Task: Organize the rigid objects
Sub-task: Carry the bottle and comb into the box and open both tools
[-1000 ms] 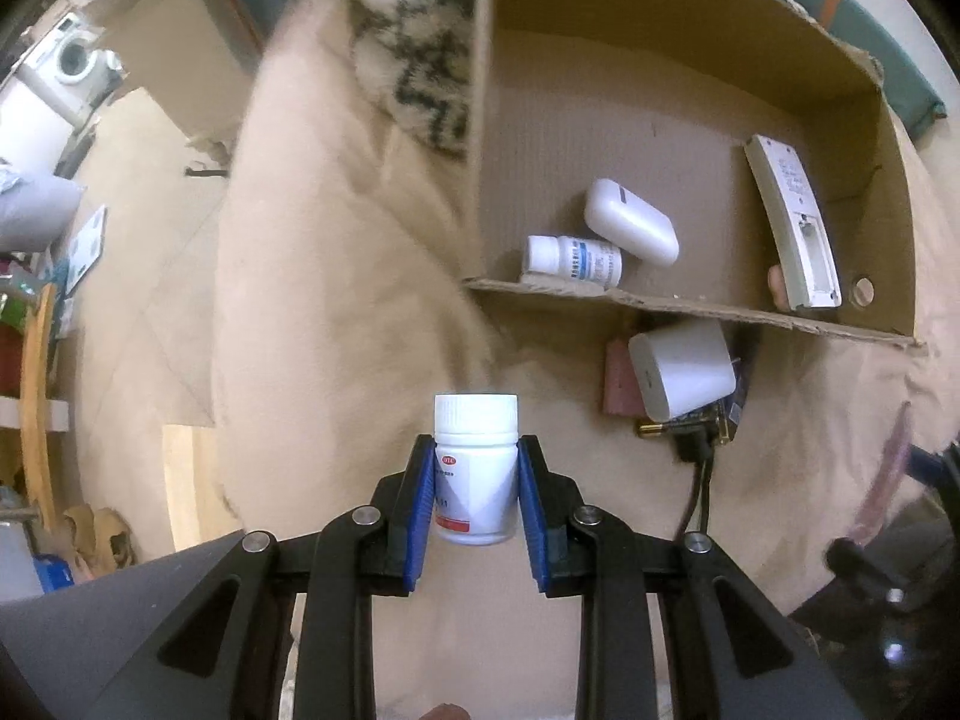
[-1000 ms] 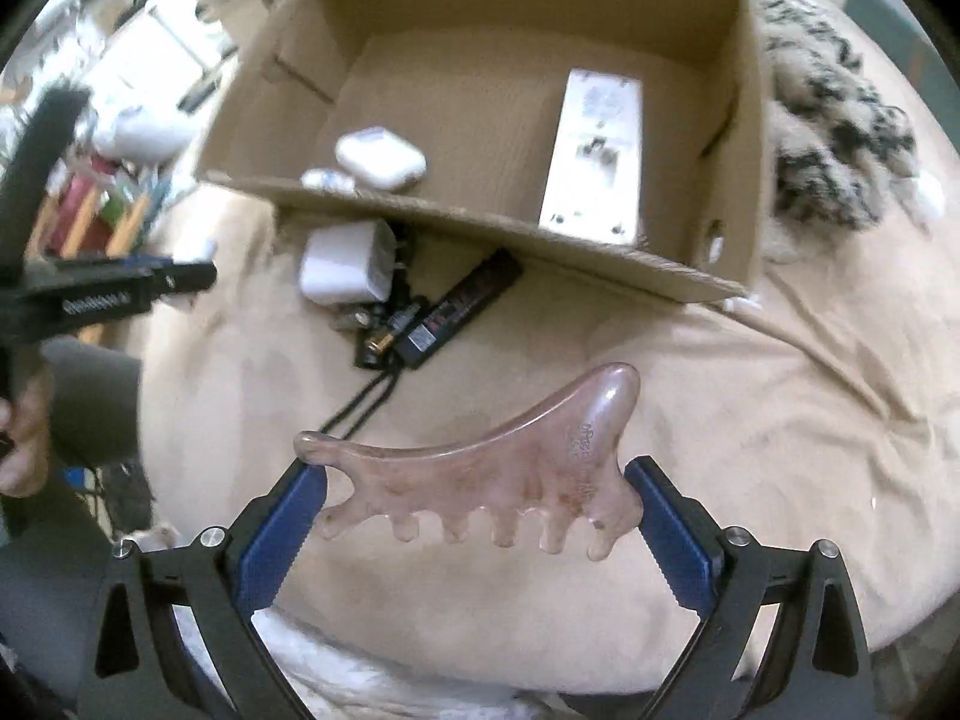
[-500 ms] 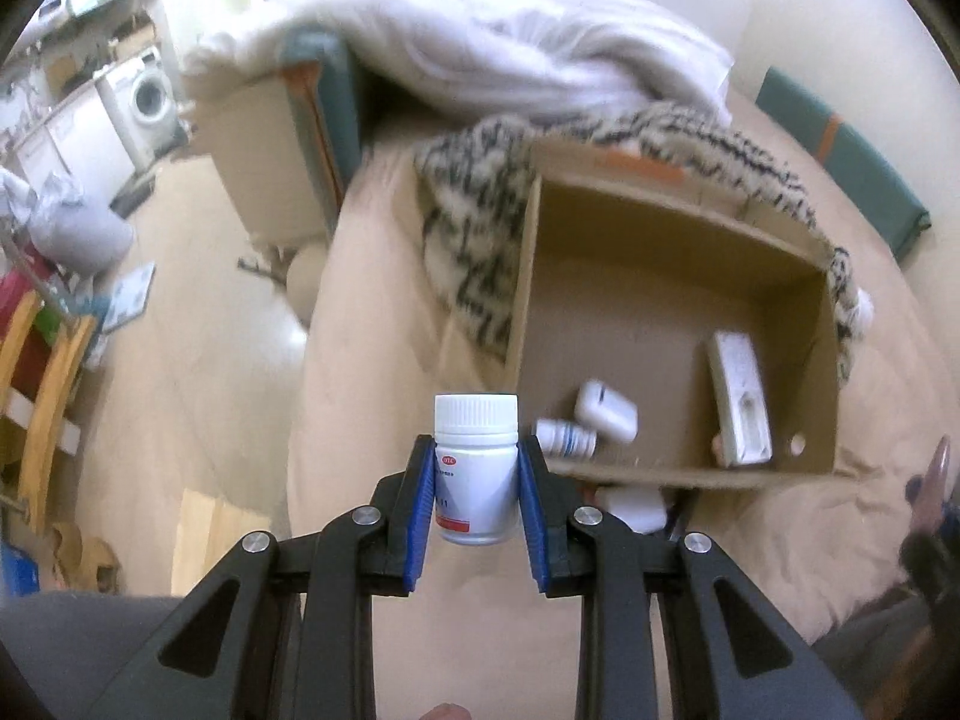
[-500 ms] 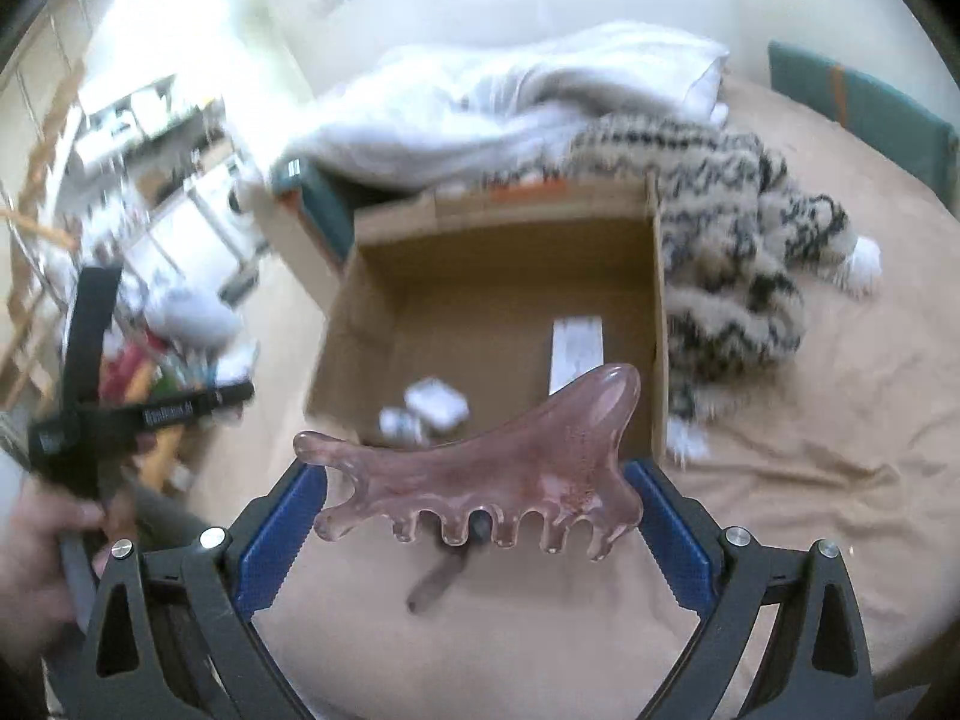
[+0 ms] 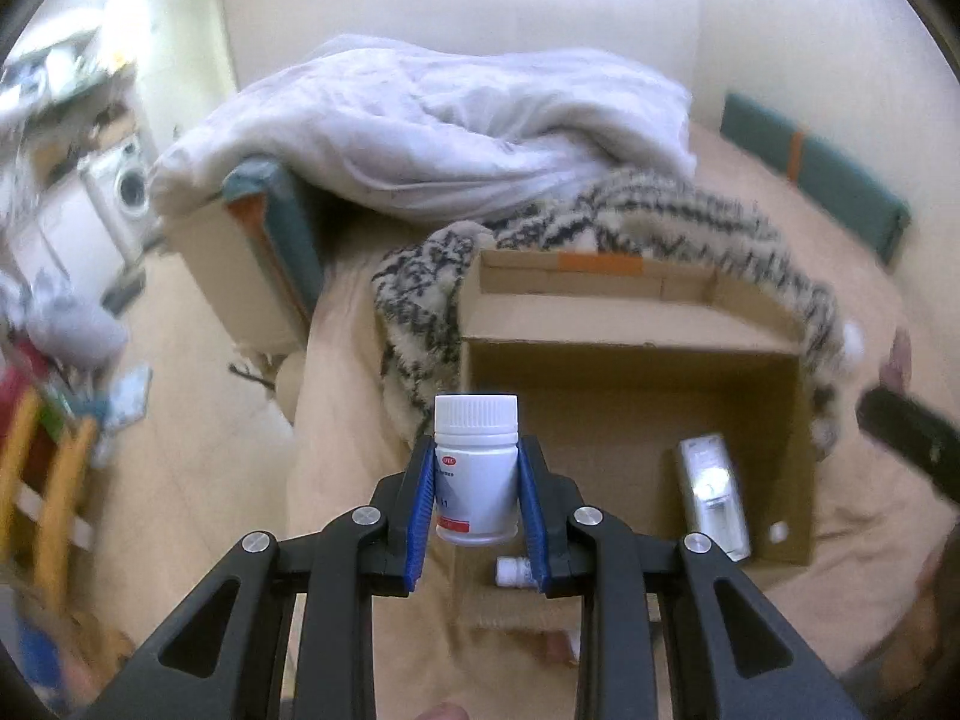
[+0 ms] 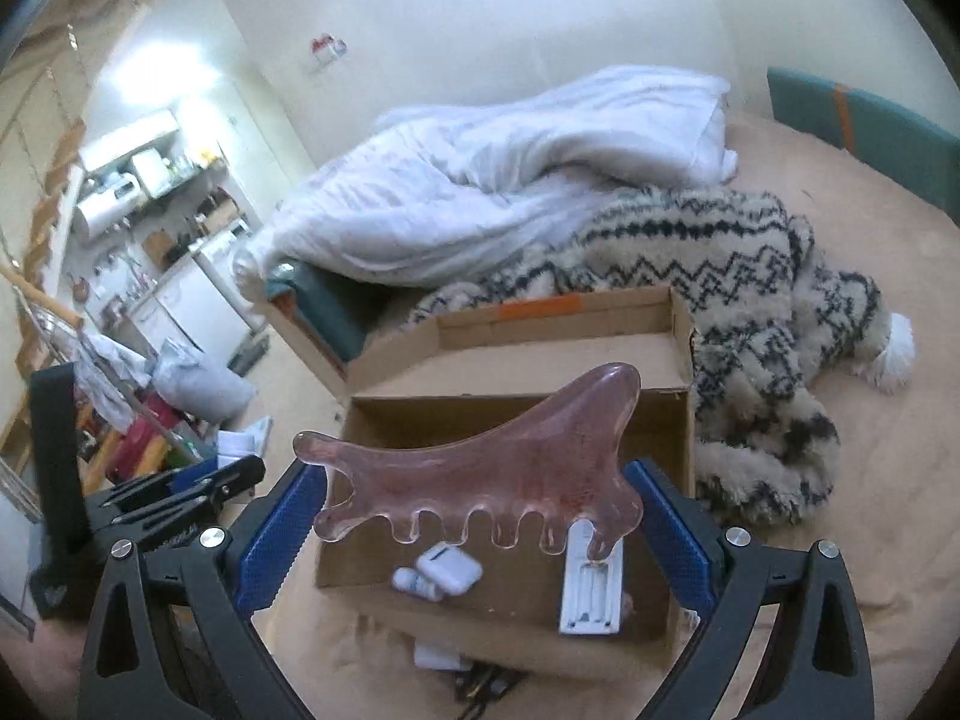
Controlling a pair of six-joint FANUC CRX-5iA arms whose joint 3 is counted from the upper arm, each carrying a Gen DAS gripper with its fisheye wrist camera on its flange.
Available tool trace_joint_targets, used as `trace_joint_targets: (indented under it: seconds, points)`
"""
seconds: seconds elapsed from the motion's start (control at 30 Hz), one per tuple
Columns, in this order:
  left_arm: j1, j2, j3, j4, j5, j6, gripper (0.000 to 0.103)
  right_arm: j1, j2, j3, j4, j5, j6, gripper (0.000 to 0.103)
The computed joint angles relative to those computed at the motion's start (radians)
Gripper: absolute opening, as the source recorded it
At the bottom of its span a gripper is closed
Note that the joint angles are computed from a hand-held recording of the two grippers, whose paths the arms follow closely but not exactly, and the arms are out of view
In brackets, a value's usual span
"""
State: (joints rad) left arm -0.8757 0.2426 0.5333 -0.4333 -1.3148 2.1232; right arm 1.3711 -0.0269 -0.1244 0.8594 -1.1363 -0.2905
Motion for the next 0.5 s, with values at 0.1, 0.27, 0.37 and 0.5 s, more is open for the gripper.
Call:
trace_joint_targets:
  seconds: [0.1,0.27,0.37,0.5]
  points:
    - [0.007,0.058,0.015,0.026,-0.003,-0.027,0.024,-0.030,0.011,-0.026,-0.054,0.057,-0.015,0.103]
    - [0.031,0.093,-0.019,0.102,0.042,-0.029,0.024,-0.052,0.041,-0.024,-0.186,0.075,0.013,0.103]
    - [0.037,0.103,-0.029,0.121,0.061,-0.023,0.024,-0.065,0.059,-0.009,-0.232,0.070,0.061,0.103]
    - [0.031,0.120,-0.020,0.100,0.047,-0.027,0.024,-0.080,0.073,0.014,-0.289,0.066,0.096,0.103]
